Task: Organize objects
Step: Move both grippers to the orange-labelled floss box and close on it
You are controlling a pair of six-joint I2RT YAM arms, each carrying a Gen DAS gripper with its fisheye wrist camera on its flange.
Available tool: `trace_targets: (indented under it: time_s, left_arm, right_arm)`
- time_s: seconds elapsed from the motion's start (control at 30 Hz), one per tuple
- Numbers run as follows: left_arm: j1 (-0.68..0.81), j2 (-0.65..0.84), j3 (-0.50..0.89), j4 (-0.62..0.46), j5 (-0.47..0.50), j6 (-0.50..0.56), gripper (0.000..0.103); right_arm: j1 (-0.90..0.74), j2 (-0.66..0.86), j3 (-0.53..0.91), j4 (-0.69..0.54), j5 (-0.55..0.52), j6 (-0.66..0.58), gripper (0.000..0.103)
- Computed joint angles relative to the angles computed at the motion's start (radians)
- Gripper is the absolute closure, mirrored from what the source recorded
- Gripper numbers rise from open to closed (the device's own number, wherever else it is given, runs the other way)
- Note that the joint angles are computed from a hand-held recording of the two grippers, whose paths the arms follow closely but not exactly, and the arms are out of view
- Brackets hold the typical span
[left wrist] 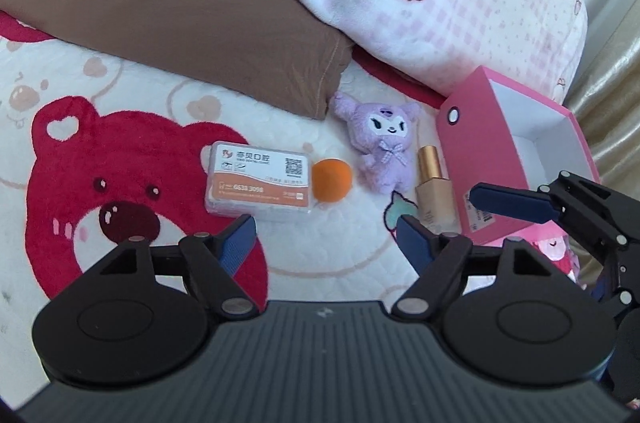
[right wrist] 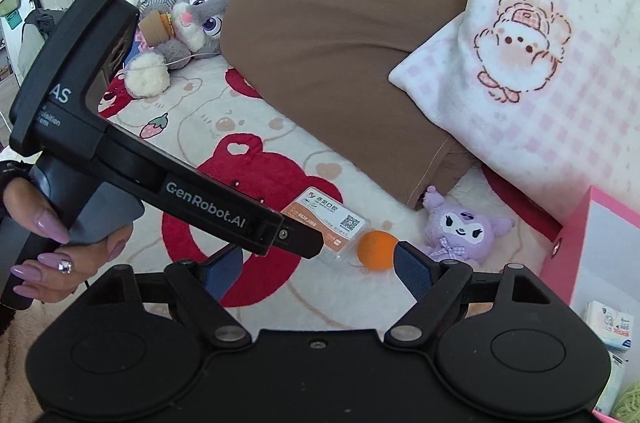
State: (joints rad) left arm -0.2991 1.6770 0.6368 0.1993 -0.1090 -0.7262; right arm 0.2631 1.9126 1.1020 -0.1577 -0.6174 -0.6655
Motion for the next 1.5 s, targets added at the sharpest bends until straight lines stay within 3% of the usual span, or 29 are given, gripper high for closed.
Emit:
trace_targets:
  time_s: [0.17, 0.27, 0.43, 0.63, 0.83, 1.0, 1.13, 1.2, 1.33, 1.5]
  left_arm:
    - [0.046, 0.08, -0.077, 0.205, -0.011, 0.06, 0.027]
    - [0.08, 0.13, -0.085, 0.258, 0.004, 0.074, 0.027]
    - [0.145, 0.242, -0.086, 0.362, 0.055, 0.037, 0.027]
    - [0.191, 0.276, -0.107, 0.425, 0.073, -0.004, 0.027]
    - [0.219, 0.34, -0.081, 0.461, 0.093, -0.005, 0.028]
    - [0.222, 0.41, -0.067, 0.556, 0.059, -0.027, 0.04]
    - [0.264, 0.446, -0.071, 0.634, 0.179, -0.062, 0.057]
    - [0.27, 0.417, -0.078, 0.588, 0.211, -0.076, 0.059]
    - [0.257, 0.333, -0.099, 0.443, 0.289, -0.081, 0.06]
    - [0.203, 0.304, -0.136, 0.405, 0.363, -0.136, 0.06]
  right_arm:
    - [0.056, 0.101, 0.02, 0.098, 0.056, 0.047, 0.017]
    - [0.078, 0.162, 0.046, 0.114, 0.068, 0.047, 0.017]
    - [0.104, 0.261, 0.062, 0.177, 0.053, 0.163, 0.018]
    - [0.127, 0.336, 0.103, 0.246, 0.06, 0.259, 0.018]
    - [0.143, 0.387, 0.163, 0.221, 0.088, 0.269, 0.018]
    - [0.15, 0.415, 0.185, 0.231, 0.091, 0.276, 0.018]
    - [0.148, 0.419, 0.188, 0.235, 0.07, 0.292, 0.018]
    - [0.148, 0.409, 0.18, 0.231, 0.079, 0.301, 0.018]
    - [0.115, 0.382, 0.186, 0.109, 0.03, 0.283, 0.018]
    - [0.081, 0.3, 0.093, 0.05, 0.04, 0.226, 0.016]
